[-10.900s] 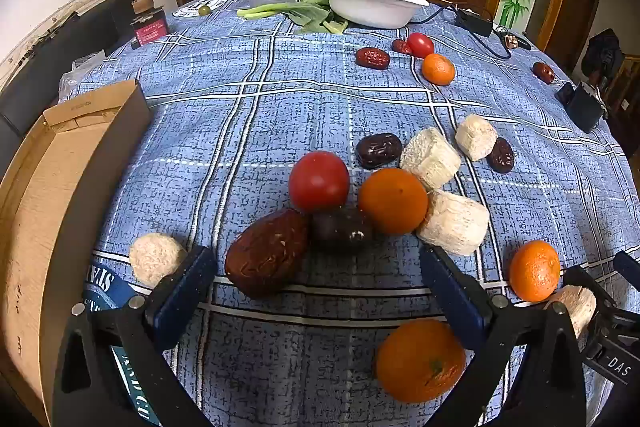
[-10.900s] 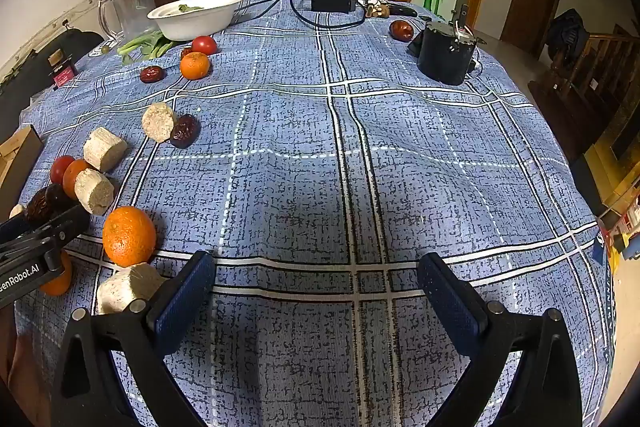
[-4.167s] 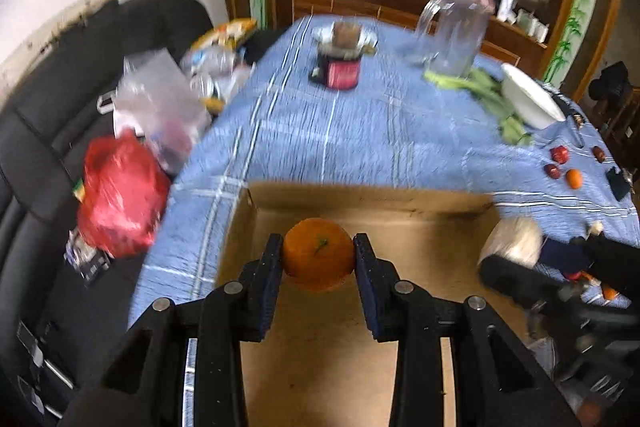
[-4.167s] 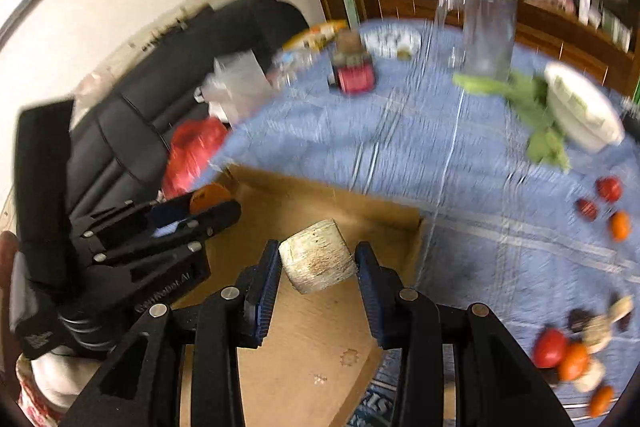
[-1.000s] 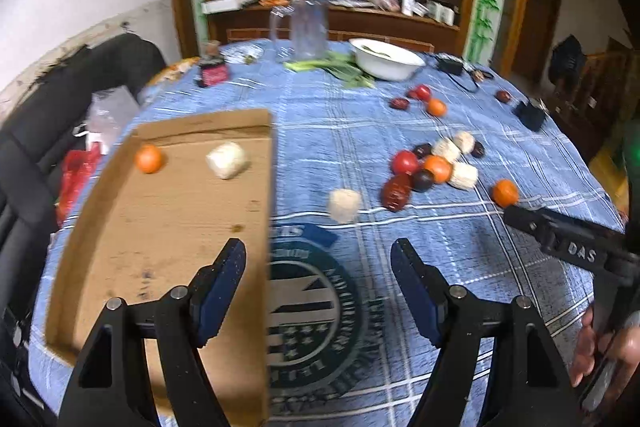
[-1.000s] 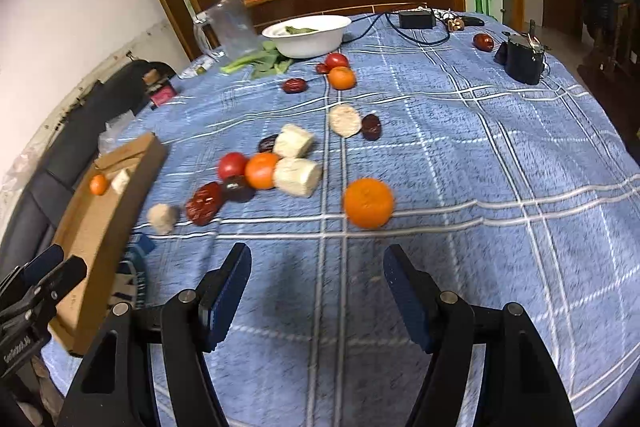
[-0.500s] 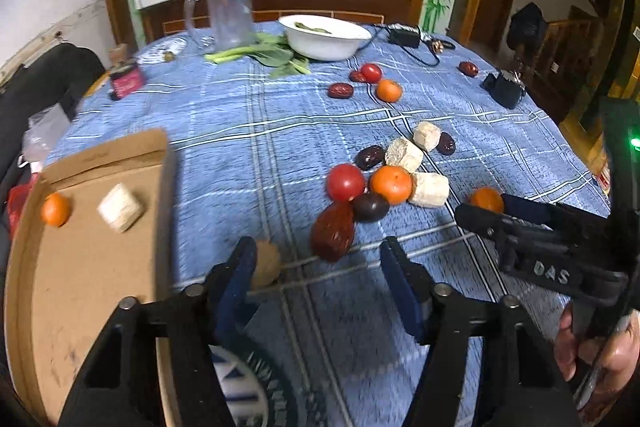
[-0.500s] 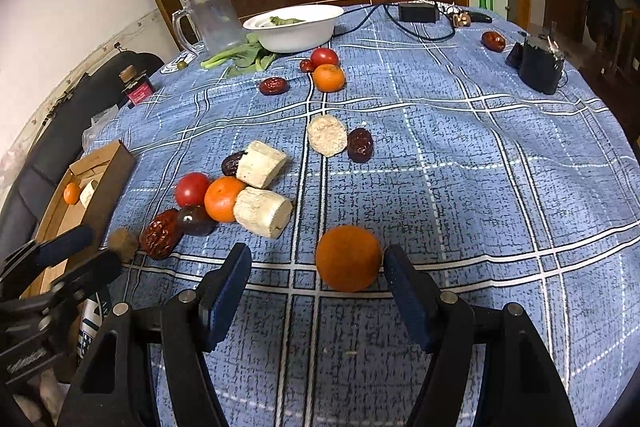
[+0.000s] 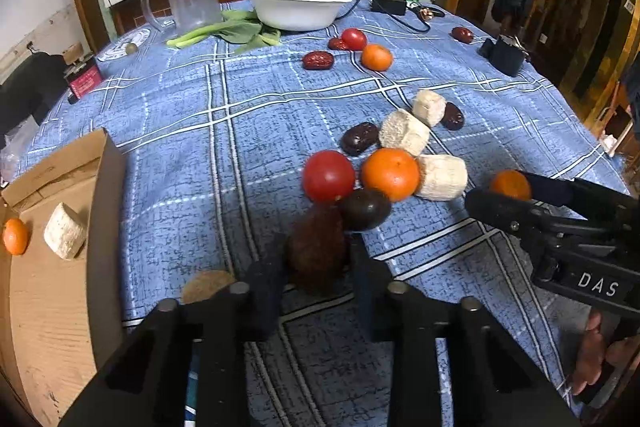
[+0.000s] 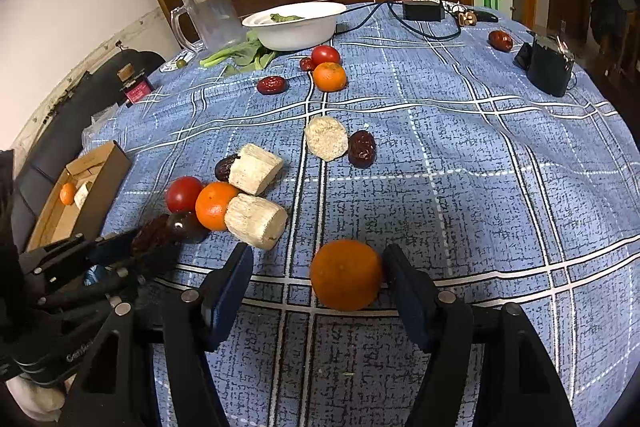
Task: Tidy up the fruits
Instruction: 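Grasp a red date with the left tool while the right tool grasps a mandarin orange, then carry the date with the left tool while the right tool carries the orange to the box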
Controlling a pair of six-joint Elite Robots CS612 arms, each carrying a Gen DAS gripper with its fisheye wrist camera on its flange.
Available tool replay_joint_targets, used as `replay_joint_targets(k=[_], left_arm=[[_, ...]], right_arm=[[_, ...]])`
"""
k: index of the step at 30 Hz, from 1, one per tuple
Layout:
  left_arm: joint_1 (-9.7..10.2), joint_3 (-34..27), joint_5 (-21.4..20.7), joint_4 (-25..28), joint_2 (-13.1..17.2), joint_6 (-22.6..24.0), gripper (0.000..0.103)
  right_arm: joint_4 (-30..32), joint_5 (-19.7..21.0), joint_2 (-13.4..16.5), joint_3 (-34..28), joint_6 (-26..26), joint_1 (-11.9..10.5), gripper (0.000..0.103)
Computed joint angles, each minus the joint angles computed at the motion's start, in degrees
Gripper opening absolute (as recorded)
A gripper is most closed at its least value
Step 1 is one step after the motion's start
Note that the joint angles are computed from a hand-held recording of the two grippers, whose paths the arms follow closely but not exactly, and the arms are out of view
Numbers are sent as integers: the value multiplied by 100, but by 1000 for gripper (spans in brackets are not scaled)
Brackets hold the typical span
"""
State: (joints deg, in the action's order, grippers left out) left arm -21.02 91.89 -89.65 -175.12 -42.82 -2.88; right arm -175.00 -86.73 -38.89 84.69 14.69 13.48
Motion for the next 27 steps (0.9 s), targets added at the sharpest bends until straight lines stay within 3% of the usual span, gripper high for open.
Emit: replay_joint_targets(k=[5, 8, 14, 27], left_arm=[[20, 16, -53, -84, 5, -129, 28], [10, 39, -30, -111, -5, -166, 27], [24, 166, -47, -264, -91, -297, 27], [133, 911, -108, -1156, -543, -808, 28]], right_arm=[[55, -465, 13, -32, -131, 76, 46], [21, -538, 10, -12, -91, 67, 35], [-112, -380, -11, 62, 28, 23, 34], [-744, -248, -81, 285, 196, 12, 34]])
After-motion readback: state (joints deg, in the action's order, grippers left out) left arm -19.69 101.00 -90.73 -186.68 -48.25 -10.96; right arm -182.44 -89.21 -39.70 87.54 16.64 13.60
